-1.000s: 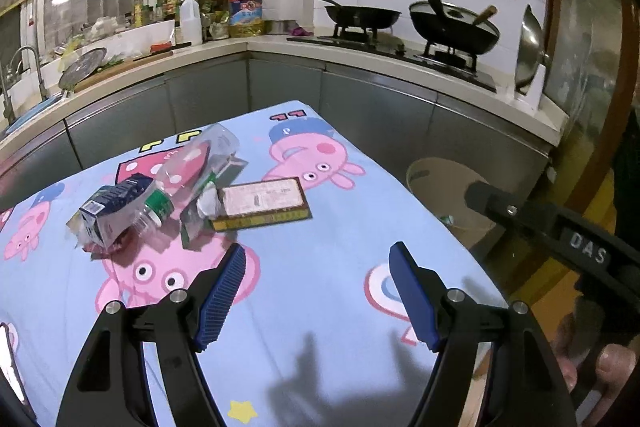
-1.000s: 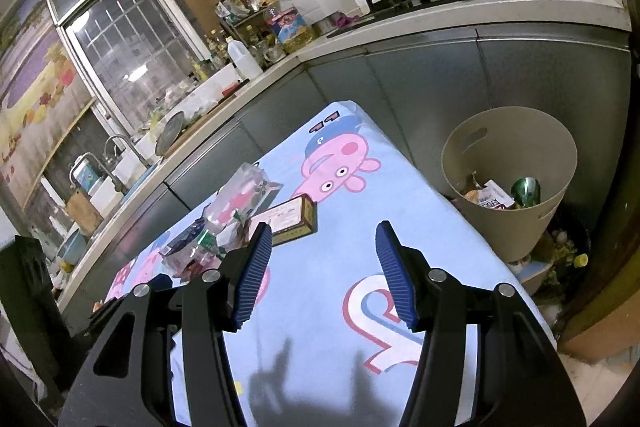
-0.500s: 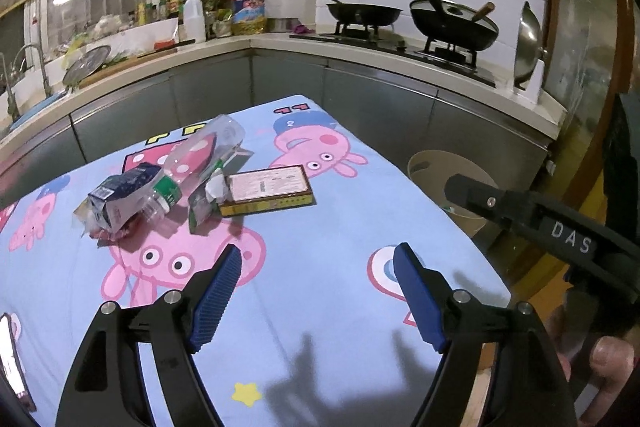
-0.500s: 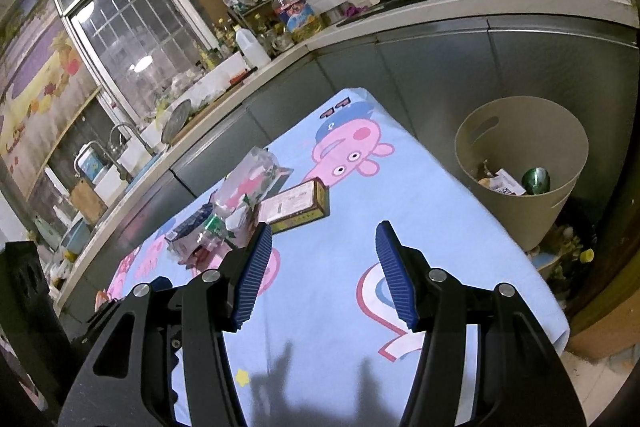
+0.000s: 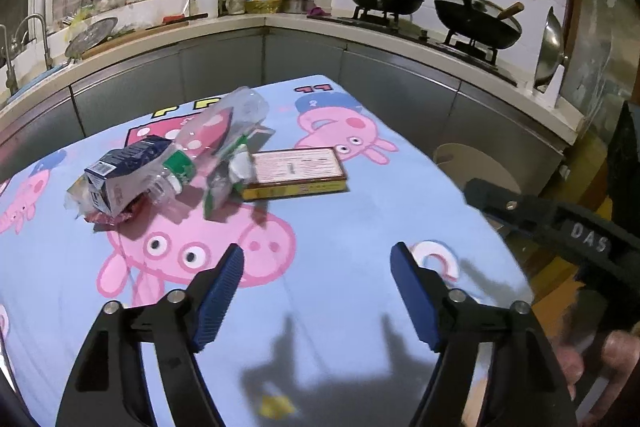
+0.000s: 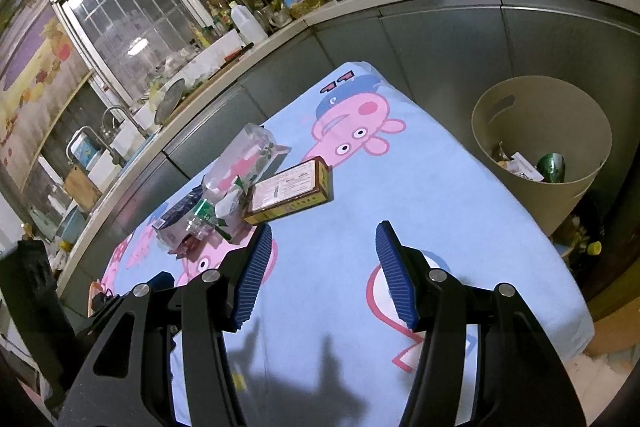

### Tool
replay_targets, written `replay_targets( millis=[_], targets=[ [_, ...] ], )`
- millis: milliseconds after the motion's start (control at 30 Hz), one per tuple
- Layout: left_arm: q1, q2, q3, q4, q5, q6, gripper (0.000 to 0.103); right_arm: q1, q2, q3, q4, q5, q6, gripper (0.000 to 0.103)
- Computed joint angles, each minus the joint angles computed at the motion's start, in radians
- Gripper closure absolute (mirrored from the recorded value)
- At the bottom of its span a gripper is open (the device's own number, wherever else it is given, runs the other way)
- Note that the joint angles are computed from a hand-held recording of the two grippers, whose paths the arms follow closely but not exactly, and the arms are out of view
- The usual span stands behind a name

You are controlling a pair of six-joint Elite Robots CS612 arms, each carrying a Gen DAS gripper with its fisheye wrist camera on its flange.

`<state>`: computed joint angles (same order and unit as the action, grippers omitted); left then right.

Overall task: Collect trash
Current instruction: 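Grasp the clear plastic bottle with the left tool while the right tool grasps the green-capped bottle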

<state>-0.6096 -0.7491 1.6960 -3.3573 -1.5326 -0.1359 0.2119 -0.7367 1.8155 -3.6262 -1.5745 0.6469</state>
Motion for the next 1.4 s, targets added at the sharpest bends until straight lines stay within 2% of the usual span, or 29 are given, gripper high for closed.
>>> replay_targets(
  millis=[100, 200, 300, 433, 500, 600, 733, 867, 933, 967, 1033, 1100, 1233, 1300, 1333, 1400],
  targets=[
    [0.028, 0.012, -0.024, 0.016, -0.022, 0.043, 0.033, -0.004, 0.013, -0.027, 0.025, 0.01, 0.007, 0.049],
    [0.063, 0.025, -0.076, 0.069, -0.036, 0.114, 0.033, -0.01, 0.033, -0.058, 0.04, 0.039, 0.017, 0.049],
    [0.092, 0.039, -0.159, 0.169, -0.052, 0.158, 0.033, -0.015, 0.055, -0.09, 0.051, 0.069, 0.008, 0.049],
    [0.121, 0.084, -0.317, 0.346, -0.106, 0.146, 0.03, -0.027, 0.076, -0.118, 0.07, 0.102, 0.0, 0.049],
    [0.119, 0.121, -0.408, 0.442, -0.078, 0.147, 0.016, -0.038, 0.083, -0.13, 0.078, 0.129, -0.009, 0.049],
    [0.113, 0.175, -0.523, 0.565, -0.043, 0.171, 0.015, -0.048, 0.088, -0.147, 0.107, 0.152, -0.049, 0.048],
    [0.096, 0.247, -0.663, 0.736, 0.064, 0.223, 0.014, -0.059, 0.102, -0.184, 0.163, 0.206, -0.109, 0.046],
    [0.099, 0.294, -0.753, 0.857, 0.066, 0.216, 0.013, -0.05, 0.121, -0.233, 0.189, 0.252, -0.181, 0.046],
    [0.101, 0.304, -0.768, 0.886, 0.051, 0.226, 0.024, -0.036, 0.131, -0.267, 0.214, 0.266, -0.237, 0.046],
    [0.101, 0.307, -0.773, 0.894, 0.046, 0.228, 0.033, -0.031, 0.136, -0.281, 0.224, 0.276, -0.257, 0.045],
    [0.101, 0.303, -0.76, 0.868, 0.053, 0.221, 0.034, -0.019, 0.156, -0.329, 0.249, 0.305, -0.309, 0.043],
    [0.103, 0.295, -0.739, 0.836, 0.051, 0.216, 0.036, -0.006, 0.178, -0.379, 0.28, 0.295, -0.335, 0.042],
    [0.112, 0.27, -0.699, 0.8, 0.035, 0.175, 0.037, -0.002, 0.223, -0.47, 0.334, 0.365, -0.298, 0.042],
    [0.115, 0.256, -0.676, 0.781, 0.025, 0.167, 0.037, 0.008, 0.234, -0.499, 0.359, 0.337, -0.321, 0.042],
    [0.117, 0.25, -0.665, 0.773, 0.022, 0.164, 0.037, 0.014, 0.24, -0.516, 0.385, 0.315, -0.329, 0.046],
    [0.121, 0.232, -0.634, 0.747, 0.014, 0.153, 0.038, 0.016, 0.251, -0.537, 0.412, 0.318, -0.328, 0.077]
  ],
)
